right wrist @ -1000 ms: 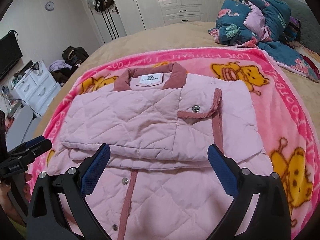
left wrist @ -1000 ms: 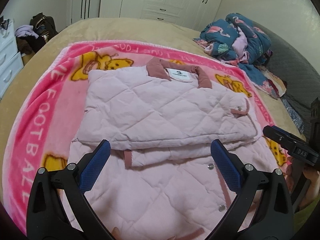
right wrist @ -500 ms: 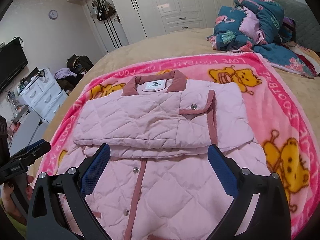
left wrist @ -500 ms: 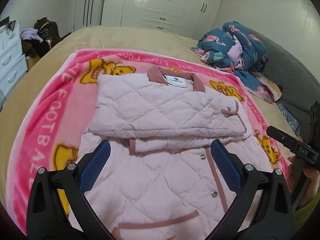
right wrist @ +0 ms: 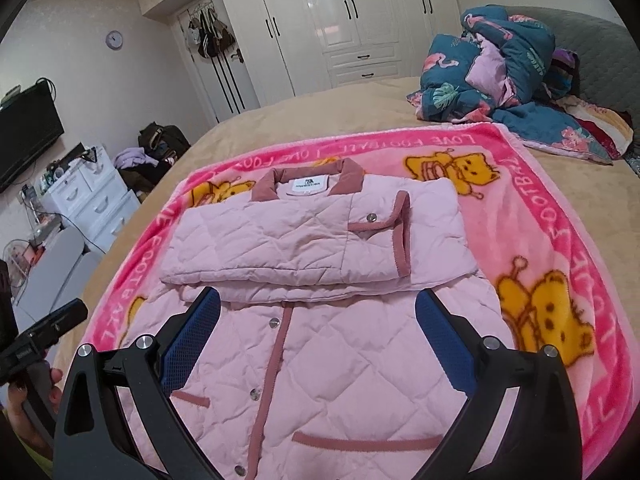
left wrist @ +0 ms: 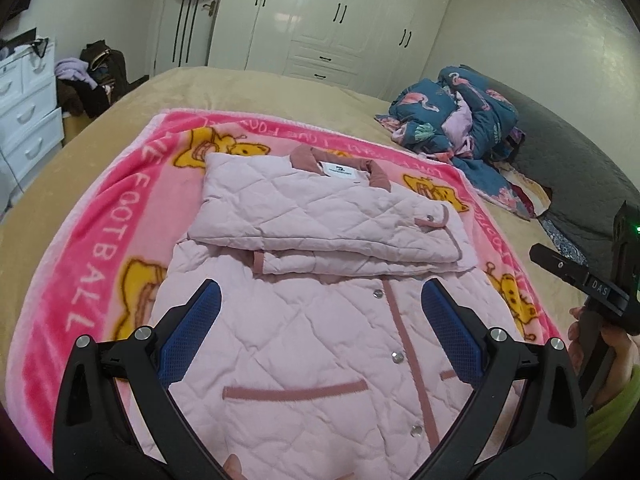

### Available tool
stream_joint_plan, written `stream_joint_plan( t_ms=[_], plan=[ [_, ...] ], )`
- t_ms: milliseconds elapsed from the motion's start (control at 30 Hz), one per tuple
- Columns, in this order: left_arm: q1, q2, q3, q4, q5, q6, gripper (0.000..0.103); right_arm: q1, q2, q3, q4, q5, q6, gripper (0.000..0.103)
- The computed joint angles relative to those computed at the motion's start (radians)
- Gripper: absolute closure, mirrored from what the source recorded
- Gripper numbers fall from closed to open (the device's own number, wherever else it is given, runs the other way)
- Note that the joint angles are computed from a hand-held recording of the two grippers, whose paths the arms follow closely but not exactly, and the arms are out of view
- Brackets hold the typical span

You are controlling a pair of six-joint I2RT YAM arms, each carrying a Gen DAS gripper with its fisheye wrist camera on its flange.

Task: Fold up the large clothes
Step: 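Open both tools and pull them back from the folded jacket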

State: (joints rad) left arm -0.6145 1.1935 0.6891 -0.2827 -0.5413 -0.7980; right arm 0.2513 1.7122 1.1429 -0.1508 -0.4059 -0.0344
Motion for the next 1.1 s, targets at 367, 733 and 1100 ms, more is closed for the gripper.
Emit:
stream_joint_plan(
  t_ms=[367,733,1100],
  plan=[
    [-0.168,-0.062,0.047,-0.180,-0.158,-0.128,0.009,-0.050,-0.187,-0.130,-0.013,-0.060,-0.052,0.006],
    [-0.345,-0.056,0.059,-0.297,-0.301,-0.300,0.009,-0.125,-0.383,-0.282,-0.027,-0.155,-0.106,0.004],
    [-0.506,-0.020,0.107,-0.502,-0.402,-0.528,0.009,-0.173,-0.518,-0.398,-0.055,-0.208,-0.171,0.004]
  ],
)
